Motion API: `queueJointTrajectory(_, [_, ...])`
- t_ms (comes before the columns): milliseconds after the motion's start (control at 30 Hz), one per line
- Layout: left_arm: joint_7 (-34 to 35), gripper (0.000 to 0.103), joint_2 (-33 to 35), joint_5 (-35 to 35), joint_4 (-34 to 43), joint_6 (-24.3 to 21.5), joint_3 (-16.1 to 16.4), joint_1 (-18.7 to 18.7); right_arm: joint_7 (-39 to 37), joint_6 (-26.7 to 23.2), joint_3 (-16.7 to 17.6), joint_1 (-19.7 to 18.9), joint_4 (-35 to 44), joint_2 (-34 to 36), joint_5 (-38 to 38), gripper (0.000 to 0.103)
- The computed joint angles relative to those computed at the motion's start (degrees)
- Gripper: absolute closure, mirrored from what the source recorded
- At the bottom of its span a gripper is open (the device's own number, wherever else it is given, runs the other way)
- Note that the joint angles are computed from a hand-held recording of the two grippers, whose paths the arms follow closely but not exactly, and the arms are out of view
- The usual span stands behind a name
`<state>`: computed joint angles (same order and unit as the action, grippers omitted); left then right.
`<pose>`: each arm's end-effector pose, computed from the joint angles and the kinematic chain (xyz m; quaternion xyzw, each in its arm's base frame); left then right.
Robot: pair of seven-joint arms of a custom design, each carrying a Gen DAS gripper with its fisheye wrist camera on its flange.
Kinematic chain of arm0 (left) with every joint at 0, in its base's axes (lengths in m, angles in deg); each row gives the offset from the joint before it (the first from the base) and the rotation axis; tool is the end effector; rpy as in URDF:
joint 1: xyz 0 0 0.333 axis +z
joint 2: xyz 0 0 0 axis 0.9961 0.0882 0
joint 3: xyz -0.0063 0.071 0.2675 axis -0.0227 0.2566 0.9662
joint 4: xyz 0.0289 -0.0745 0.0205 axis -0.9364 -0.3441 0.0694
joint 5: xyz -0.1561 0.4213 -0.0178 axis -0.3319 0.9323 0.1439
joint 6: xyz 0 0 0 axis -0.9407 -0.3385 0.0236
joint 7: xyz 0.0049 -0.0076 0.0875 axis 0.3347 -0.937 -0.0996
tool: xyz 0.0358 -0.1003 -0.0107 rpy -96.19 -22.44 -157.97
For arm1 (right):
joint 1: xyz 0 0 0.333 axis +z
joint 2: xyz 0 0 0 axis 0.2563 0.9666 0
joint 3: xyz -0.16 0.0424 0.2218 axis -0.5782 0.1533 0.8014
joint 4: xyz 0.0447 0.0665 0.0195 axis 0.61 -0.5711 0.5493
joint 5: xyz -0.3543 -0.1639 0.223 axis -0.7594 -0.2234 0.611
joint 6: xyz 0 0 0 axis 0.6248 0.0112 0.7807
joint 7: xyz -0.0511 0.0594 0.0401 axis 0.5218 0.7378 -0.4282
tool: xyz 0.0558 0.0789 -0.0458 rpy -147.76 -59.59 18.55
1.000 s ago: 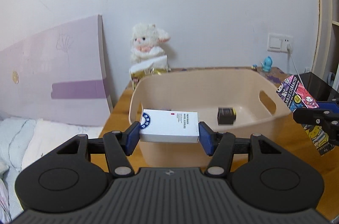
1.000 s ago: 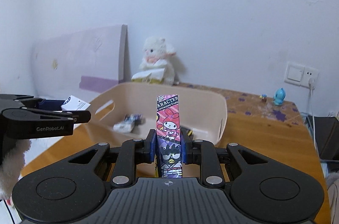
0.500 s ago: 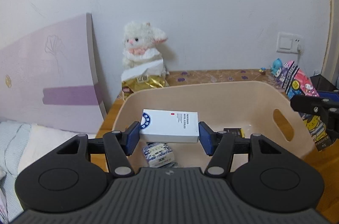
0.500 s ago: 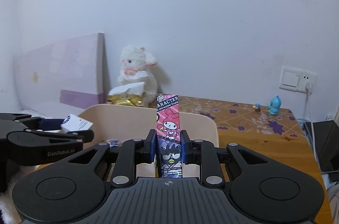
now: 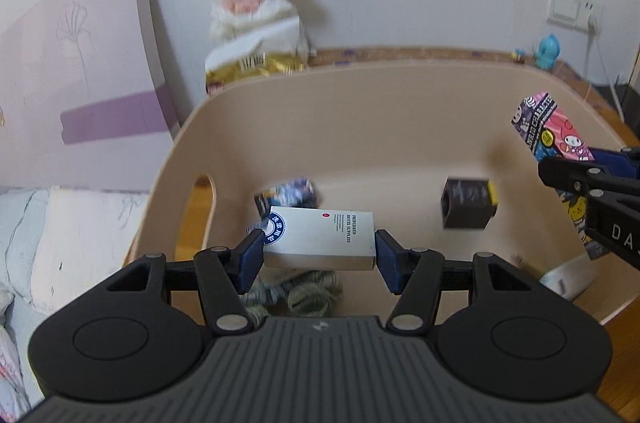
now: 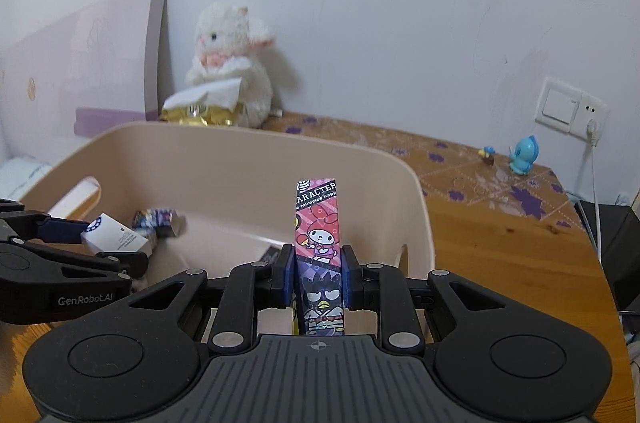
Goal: Organize objects
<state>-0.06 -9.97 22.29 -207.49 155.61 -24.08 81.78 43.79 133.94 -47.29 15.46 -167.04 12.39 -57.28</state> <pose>0.5162 -0.1225 0.4804 -0.6155 0.6889 -0.2398 0.2984 0.4930 0.2104 0.4833 -0.6837 0.5765 -0.3025 0.3296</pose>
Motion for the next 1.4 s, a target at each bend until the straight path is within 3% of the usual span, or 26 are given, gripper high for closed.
queueJointTrajectory(67, [1.2, 0.042, 0.1, -1.1, 0.0, -0.9, 0.7, -0.8, 1.6, -0.3, 1.2, -1.1, -0.3, -0.6, -1.0, 0.069])
queueJointTrajectory(133, [2.0, 0.041, -1.2, -1.7, -1.1, -0.5, 1.0, -1.2, 1.1, 0.0, -0.3, 0.4, -1.1, -1.4, 0.5, 0.06])
queueJointTrajectory(300, [2.3, 0.019, -4.5, -1.4, -3.4, 1.4, 0.5, -0.8, 0.8, 0.5, -0.5, 0.9, -3.6, -5.3, 2.5, 0.032])
queueJointTrajectory(333, [2.1, 0.018, -5.5, -1.5, -4.0, 1.7, 0.5, -0.9, 0.2, 0.7, -1.2, 1.7, -4.4, -6.4, 3.7, 0.025])
queueJointTrajectory(500, [1.5, 0.016, -9.2, -1.3, -5.8, 1.5, 0.0, -0.9, -6.5, 0.0, -7.2, 8.4, -7.1, -10.1, 12.3, 0.01])
queueJointTrajectory(567, [1.0, 0.015, -10.9, -0.8, -6.6, 1.4, -0.3, -0.6, -8.5, -0.6, -8.2, 9.7, -8.2, -11.9, 14.9, 0.009])
queueJointTrajectory(700, [0.2, 0.011, -14.3, -0.3, -8.3, 1.3, -0.6, -0.7, -9.4, -2.2, -4.9, 7.4, -9.9, -15.8, 16.0, 0.003])
queueJointTrajectory(800, [0.3, 0.011, -17.2, -0.2, -10.0, 1.4, -0.4, -1.2, -10.0, -3.8, -4.3, 7.7, -10.9, -18.2, 17.1, 0.0])
queueJointTrajectory(1167, [-0.2, 0.009, -28.5, -1.7, -16.9, -2.2, 0.2, -3.4, -9.8, -9.5, -1.1, 8.3, -16.8, -30.3, 16.5, 0.0])
queueJointTrajectory(1400, [0.5, 0.008, -35.6, -3.1, -21.1, -4.9, 1.0, -5.3, -8.4, -12.2, -1.5, 11.5, -21.3, -37.3, 17.6, 0.0])
